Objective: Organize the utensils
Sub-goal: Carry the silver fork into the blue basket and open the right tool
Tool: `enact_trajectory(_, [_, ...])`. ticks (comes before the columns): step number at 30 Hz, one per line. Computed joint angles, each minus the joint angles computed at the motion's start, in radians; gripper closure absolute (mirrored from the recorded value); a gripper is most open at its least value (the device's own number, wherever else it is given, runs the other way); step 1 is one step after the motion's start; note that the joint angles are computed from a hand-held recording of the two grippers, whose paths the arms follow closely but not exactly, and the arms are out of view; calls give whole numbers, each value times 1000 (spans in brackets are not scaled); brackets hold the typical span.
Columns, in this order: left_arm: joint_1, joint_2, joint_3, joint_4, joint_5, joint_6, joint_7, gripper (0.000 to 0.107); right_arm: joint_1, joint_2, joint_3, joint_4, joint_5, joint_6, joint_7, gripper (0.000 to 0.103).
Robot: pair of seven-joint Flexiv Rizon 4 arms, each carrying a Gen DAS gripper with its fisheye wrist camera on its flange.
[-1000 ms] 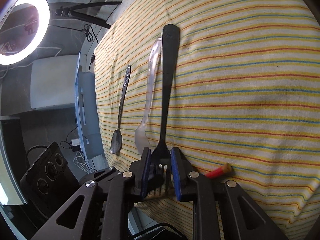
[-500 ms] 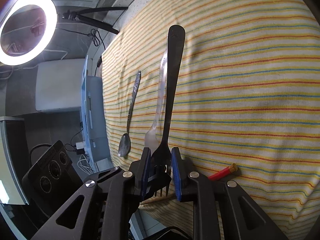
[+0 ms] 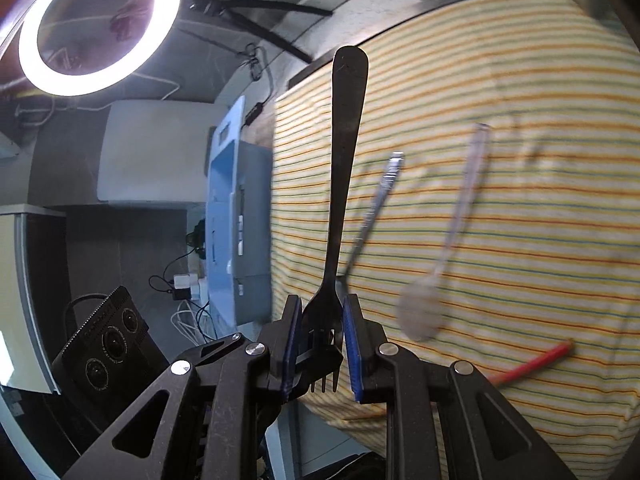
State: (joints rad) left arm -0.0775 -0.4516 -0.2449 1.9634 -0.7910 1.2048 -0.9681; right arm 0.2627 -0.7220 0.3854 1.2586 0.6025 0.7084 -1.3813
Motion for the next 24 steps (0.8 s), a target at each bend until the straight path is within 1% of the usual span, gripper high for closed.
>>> enact_trajectory(4, [35,52,11,52,-43,17,45,96,51,-40,4,-74,-23,-7,13,84])
enact_trajectory(10, [68,108,60,100,-83,23,100,96,131,-116,9,-207,-61,-24,33,84])
enact_trajectory(17, [99,137,111,123,-97,3,134,96,216,-205,1,-348,-106,-53,83,84])
enact_trajectory(24, [131,133,132,123,-130,-18,178,96,283,-295,-21,-503,-152,-105,140,84])
